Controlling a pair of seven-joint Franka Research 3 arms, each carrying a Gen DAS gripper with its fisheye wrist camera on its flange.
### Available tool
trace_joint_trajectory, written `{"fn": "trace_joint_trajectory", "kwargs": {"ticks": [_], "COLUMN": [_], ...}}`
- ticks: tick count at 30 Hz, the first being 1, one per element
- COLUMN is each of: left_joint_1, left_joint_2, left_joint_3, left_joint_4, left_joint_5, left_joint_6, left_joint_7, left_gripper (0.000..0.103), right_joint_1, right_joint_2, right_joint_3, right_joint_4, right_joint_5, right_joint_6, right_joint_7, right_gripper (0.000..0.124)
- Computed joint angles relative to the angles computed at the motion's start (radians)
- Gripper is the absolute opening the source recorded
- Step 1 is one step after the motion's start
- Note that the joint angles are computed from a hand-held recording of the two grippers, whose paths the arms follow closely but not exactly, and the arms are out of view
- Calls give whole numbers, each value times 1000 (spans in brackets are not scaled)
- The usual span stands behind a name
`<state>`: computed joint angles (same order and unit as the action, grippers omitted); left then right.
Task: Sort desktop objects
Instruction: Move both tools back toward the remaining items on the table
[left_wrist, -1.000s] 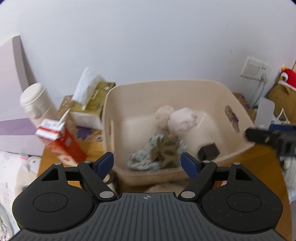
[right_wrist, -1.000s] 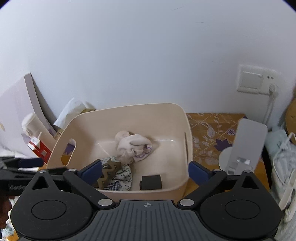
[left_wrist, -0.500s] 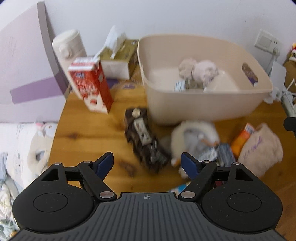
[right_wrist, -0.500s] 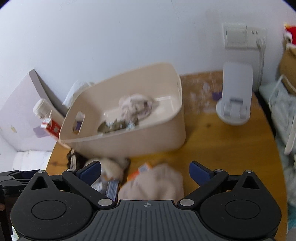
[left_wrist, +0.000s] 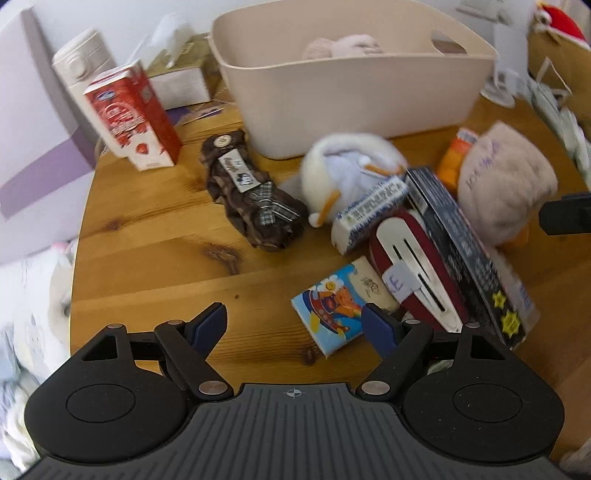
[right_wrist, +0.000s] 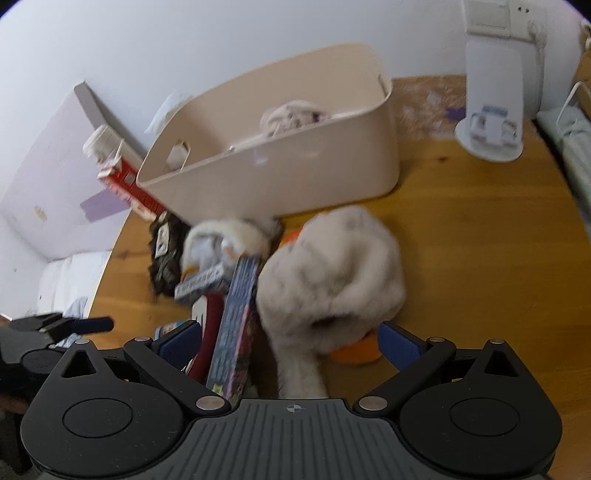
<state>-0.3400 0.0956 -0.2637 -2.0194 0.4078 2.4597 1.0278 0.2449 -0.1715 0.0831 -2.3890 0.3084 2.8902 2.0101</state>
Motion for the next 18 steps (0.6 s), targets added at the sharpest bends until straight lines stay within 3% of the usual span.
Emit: {"fn": "trace_joint_trajectory", "kwargs": {"ticks": [4, 13, 18], "left_joint_1": [9, 18, 8], "left_joint_2": [10, 48, 81], "left_joint_3": [-4, -15, -8], "left_joint_4": [-6, 9, 42], "left_joint_5": [-29, -106, -78], "left_joint_6": [25, 44, 36], "left_joint_7": [102, 356, 398], "left_gripper": [81, 81, 81], "right_joint_1": [-9, 30, 18], "right_joint_2": [17, 61, 92], "right_joint_3": [16, -6, 5], "right_joint_4": [32, 99, 147], "right_joint_5": [-82, -14, -116], "right_joint_6": [-58, -128, -172], "right_joint_7": [3, -121, -87], "right_gripper": [100, 98, 92]}}
